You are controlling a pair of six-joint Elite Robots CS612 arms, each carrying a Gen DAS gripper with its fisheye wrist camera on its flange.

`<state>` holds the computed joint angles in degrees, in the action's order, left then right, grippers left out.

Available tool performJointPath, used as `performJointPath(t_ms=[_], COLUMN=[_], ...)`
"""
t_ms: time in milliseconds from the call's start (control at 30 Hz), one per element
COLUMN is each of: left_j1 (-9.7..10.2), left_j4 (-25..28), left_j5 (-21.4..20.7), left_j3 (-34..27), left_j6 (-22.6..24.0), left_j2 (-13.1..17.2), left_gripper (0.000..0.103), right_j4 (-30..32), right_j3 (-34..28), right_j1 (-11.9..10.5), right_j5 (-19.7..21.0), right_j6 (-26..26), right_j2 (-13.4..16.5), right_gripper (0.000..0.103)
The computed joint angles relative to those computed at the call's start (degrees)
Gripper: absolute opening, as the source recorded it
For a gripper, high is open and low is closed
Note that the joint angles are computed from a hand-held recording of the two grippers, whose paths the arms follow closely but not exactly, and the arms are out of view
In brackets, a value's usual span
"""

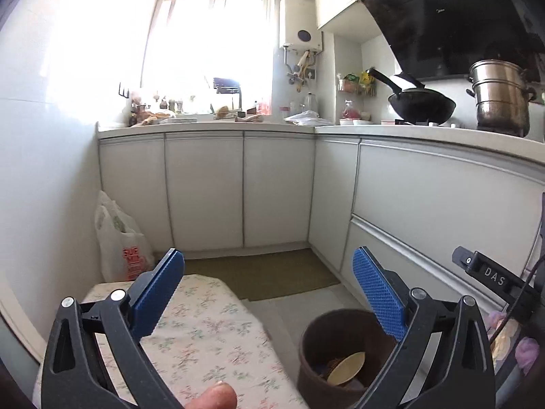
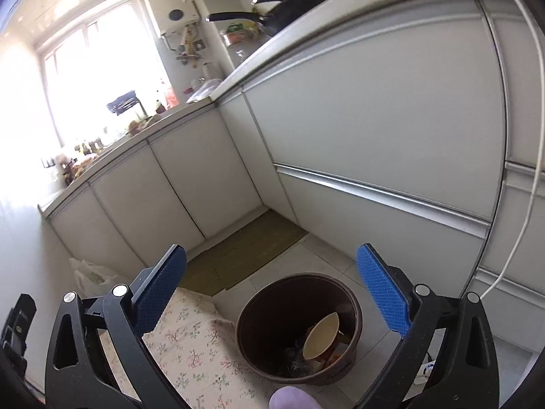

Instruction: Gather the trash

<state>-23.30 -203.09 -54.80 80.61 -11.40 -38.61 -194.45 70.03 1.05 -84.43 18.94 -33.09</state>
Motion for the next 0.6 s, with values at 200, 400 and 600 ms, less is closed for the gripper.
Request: performJointPath(t_ms=[200, 400, 600], left_j1=[1.19, 1.81, 2.81], left_j4=[3.1, 2.2, 8.2], left_j5=[-1.8, 2.4, 4.0], left_j3=[11.5, 16.4, 16.9], left_j6=[-13.1, -18.6, -22.1], left_j2=[-5.1, -4.5, -4.3], left_gripper=[0.096, 0.096, 0.096], right_j4=[-13.1, -11.9, -13.6], right_j3=[10.1, 10.7, 9.9], right_j1=[4.0, 7.0, 8.3], right_j5=[-5.9, -5.2, -6.2], right_j6=[-15.5, -22.3, -22.3], right_j2=[-1.9, -0.8, 0.0], right_gripper=[0.096, 0.096, 0.096])
